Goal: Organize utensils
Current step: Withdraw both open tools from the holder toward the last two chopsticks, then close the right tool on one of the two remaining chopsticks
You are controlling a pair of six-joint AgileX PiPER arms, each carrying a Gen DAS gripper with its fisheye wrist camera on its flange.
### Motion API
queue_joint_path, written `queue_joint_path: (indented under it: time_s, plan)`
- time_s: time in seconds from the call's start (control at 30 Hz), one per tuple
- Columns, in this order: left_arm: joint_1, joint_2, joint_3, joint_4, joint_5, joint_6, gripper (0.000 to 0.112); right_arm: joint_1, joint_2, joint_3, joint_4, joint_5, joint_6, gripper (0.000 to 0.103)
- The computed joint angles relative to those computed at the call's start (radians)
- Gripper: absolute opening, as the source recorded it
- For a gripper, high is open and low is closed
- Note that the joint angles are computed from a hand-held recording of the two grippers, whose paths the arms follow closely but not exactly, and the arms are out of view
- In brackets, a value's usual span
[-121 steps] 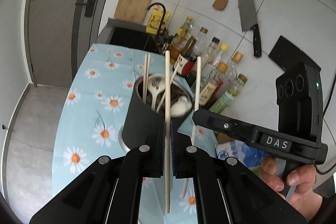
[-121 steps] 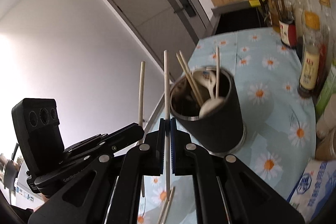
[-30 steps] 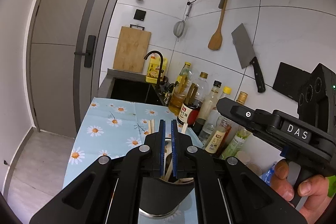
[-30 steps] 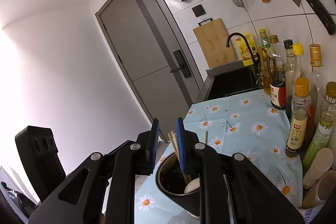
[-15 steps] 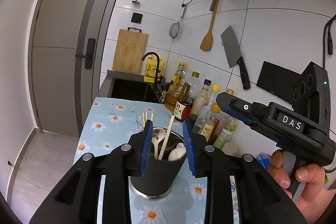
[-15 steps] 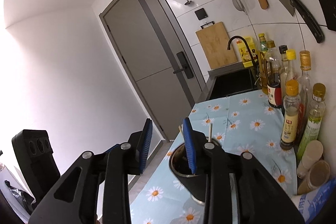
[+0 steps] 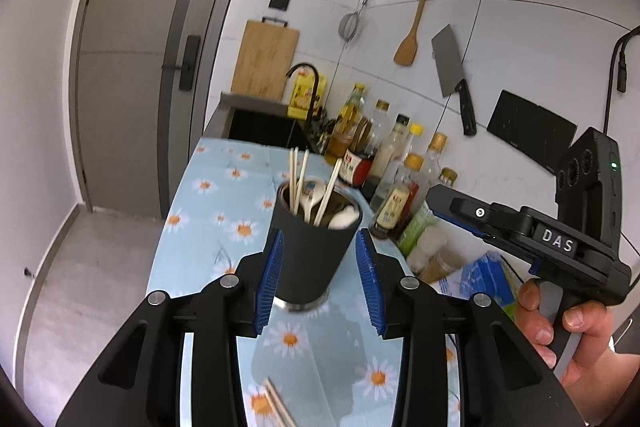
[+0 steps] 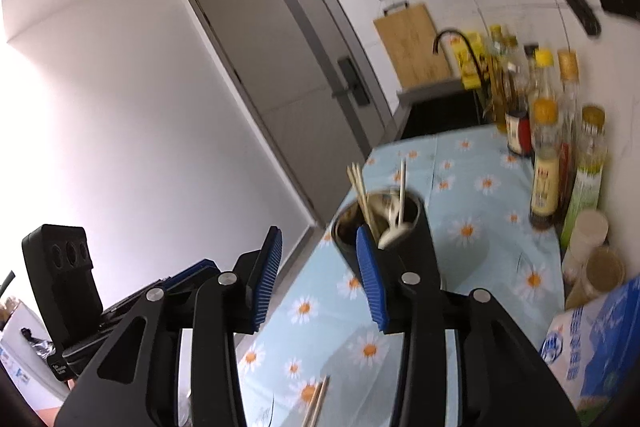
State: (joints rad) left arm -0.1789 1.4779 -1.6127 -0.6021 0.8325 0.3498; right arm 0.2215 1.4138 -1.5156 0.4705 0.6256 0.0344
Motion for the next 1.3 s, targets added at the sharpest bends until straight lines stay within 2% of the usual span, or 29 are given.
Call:
queue_joint_path:
  time_s: [0.2,0.53,0.9,1.13,1.3]
  plan:
    - [0.033,-0.069,0.109,0.026,0.022,-0.026,0.036,0.051,-0.003,0.031,-0.072,0.035,0.037,0.04]
    - [0.127,-0.17,0.294,0.002,0.077,-0.006,0.036,0.117,0.039,0.034,-0.081,0.136,0.065,0.04]
    - [0.21,-0.201,0.374,-0.013,0.197,0.02,0.036,0.18,0.147,-0.033,-0.12,0.246,0.129,0.04]
    - [0.274,-0.193,0.412,-0.061,0.283,0.111,0.036,0.228,0.229,-0.1,-0.185,0.311,0.207,0.04]
    - [0.334,-0.165,0.418,-0.083,0.337,0.198,0.036,0.262,0.308,-0.173,-0.222,0.405,0.246,0.04]
